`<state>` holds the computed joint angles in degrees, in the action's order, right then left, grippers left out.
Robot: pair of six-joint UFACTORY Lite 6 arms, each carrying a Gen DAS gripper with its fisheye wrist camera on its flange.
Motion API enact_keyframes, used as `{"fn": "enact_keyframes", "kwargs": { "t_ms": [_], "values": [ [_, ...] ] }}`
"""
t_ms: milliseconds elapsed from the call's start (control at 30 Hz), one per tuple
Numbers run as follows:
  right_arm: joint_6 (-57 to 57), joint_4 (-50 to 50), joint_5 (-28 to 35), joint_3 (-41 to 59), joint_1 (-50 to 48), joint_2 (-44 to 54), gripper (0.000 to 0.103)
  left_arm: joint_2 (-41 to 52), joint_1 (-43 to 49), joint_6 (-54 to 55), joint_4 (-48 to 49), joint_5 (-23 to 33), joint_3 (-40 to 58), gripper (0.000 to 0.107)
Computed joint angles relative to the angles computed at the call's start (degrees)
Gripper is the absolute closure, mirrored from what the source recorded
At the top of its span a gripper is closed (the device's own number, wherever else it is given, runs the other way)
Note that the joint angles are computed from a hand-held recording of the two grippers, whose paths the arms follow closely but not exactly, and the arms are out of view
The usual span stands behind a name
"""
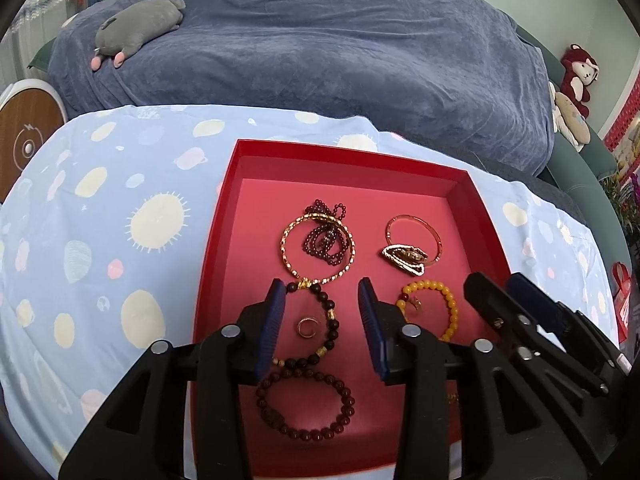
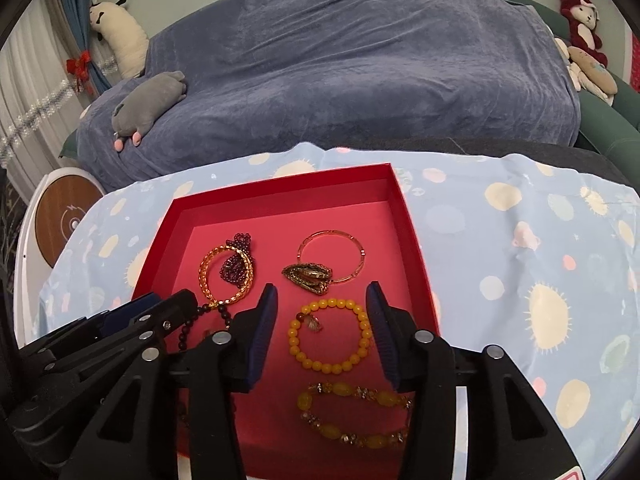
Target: Organize jewelry
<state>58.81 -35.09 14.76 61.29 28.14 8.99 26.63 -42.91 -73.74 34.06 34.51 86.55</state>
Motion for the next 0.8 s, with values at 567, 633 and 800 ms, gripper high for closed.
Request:
{"fn": "enact_keyframes", "kwargs": {
  "t_ms": [567, 633, 800],
  "values": [
    [20.20, -15.27, 15.54, -12.29, 11.40, -21.51, 0.039, -14.61, -9.66, -8.77, 4.61, 8.47, -9.86, 0.056],
    [21.61, -15.89, 17.84, -13.84, 13.32, -23.97, 0.038, -16.01, -11.03, -9.91, 4.81, 9.43, -11.05, 0.055],
    [23.93, -16.01, 23.78, -16.42, 18.36, -28.82, 0.038, -19.13, -15.14, -13.36, 6.09, 12.44, -13.91, 0.055]
  ]
}}
